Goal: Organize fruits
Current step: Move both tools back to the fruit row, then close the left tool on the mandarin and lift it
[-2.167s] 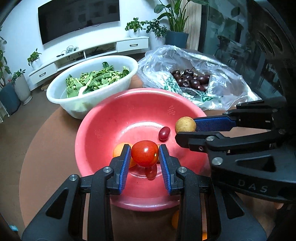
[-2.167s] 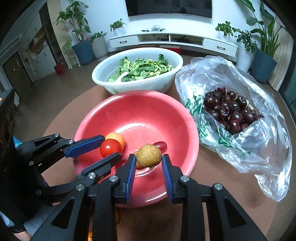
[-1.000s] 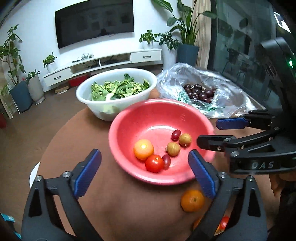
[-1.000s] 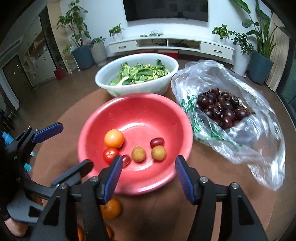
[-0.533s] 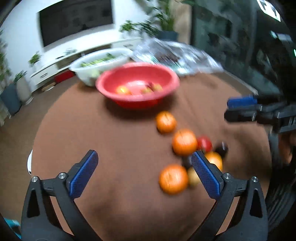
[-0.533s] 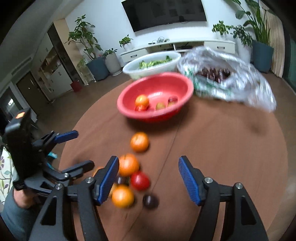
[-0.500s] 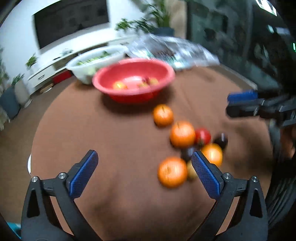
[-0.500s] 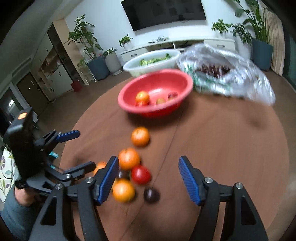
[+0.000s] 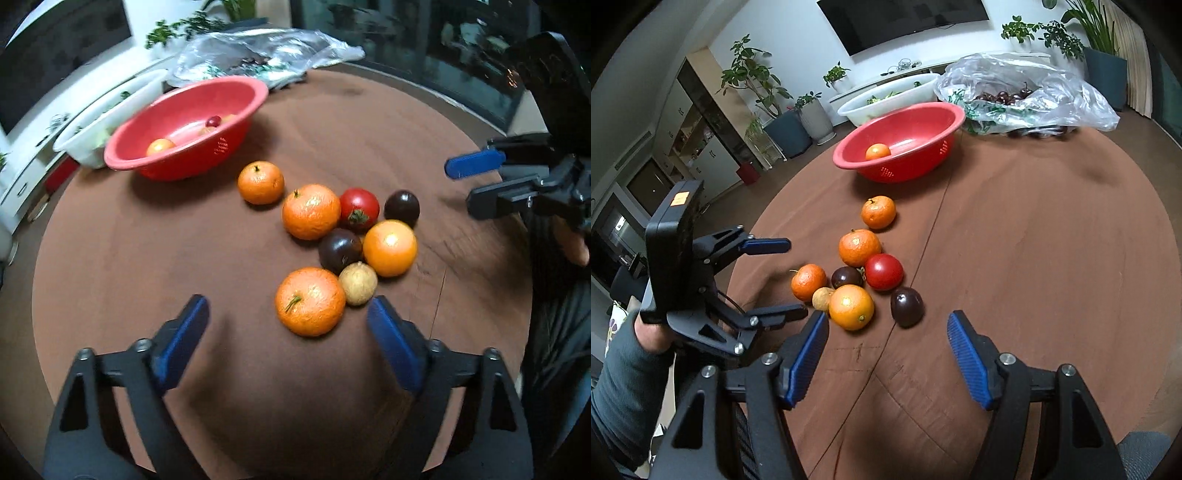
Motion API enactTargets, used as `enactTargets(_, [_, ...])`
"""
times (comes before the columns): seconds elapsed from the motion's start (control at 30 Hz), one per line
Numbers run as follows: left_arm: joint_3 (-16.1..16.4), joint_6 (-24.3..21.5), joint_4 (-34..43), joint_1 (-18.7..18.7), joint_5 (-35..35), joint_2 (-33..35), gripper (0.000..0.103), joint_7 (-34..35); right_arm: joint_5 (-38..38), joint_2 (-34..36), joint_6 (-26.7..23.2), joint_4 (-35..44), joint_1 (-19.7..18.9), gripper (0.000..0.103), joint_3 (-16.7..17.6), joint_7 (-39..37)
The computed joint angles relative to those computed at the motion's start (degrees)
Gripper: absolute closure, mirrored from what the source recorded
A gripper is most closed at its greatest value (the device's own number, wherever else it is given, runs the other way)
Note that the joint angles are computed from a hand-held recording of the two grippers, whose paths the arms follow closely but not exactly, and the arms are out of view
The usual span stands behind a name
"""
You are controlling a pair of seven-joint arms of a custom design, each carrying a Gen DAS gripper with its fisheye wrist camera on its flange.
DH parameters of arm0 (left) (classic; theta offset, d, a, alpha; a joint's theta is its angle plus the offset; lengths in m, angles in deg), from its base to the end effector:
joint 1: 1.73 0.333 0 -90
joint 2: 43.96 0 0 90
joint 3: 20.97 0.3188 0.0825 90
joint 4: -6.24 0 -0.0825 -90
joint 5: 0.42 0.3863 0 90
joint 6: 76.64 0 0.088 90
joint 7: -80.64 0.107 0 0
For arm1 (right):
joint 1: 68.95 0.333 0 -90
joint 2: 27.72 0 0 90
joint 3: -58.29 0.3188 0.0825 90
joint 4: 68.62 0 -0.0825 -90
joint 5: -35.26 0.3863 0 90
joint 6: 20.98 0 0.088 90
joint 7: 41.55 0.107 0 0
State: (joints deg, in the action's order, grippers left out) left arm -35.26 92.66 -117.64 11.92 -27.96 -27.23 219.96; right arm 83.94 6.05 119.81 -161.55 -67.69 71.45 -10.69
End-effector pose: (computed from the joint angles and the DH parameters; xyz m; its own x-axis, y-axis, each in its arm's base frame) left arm 0.6026 0.0290 0.3150 -0.3670 -0.9285 -0.0565 -0.7821 0.3409 -0.5216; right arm 0.6996 0.1541 0.3138 0.6291 -0.6785 -0.3792 -0.7355 -0.3618 -0.5729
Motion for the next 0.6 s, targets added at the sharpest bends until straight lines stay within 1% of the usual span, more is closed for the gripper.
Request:
enactTargets(0.03, [0.3,-0.9,0.4,0.1,0.6,0.1,0.024,0.3,0.1,-0.1,0.0,-0.2,-0.1,0.033,0.0,-0.1])
enactTargets(0.07, [-0.4,-2.7,1.2,1.2,0.1,0.4,0.027,2.0,0.2,-0.2,0.0,-0.3,-0.2,0.033,0.0,0.0])
enactTargets(0.1, [-0.7,-3.8,1.8,1.8,-0.6,0.5,0.028,3.3,0.2,-0.1,-0.1,-0.1,-0.2,0.033,0.0,0.2])
enactTargets(0.17, [-0.9,-6.5,2.8,2.3,-1.6,0.7,0.029,5.9,0.1,0.0,-0.3,0.0,-0.1,0.033,-0.1,0.5])
enactTargets(0.27, [-0.3,-9.6,4.3,2.0,-3.0,1.4,0.029,8.5,-0.5,0.6,-0.5,0.7,0.1,0.033,-0.2,0.9])
enactTargets(0.33, [-0.2,-10.6,4.8,1.7,-4.5,1.6,0.030,10.1,-0.9,0.7,-0.4,0.7,0.2,0.033,-0.3,1.2])
enactTargets(0.37, [0.0,-11.4,5.4,1.7,-5.2,2.0,0.034,10.7,-1.0,0.9,-0.4,0.8,0.2,0.033,-0.3,1.3])
enactTargets(0.4, [-0.2,-12.1,5.8,1.8,-6.3,2.2,0.035,11.7,-1.2,1.0,-0.3,0.9,0.2,0.033,-0.2,1.3])
enactTargets(0.5, [-0.3,-14.0,6.4,2.1,-9.2,2.4,0.044,14.6,-1.5,1.2,-0.2,1.1,0.2,0.033,-0.2,1.6])
enactTargets(0.6, [0.6,-15.0,6.2,1.2,-10.1,2.0,0.049,15.6,-1.8,1.5,-0.2,1.3,0.1,0.033,-0.2,2.2])
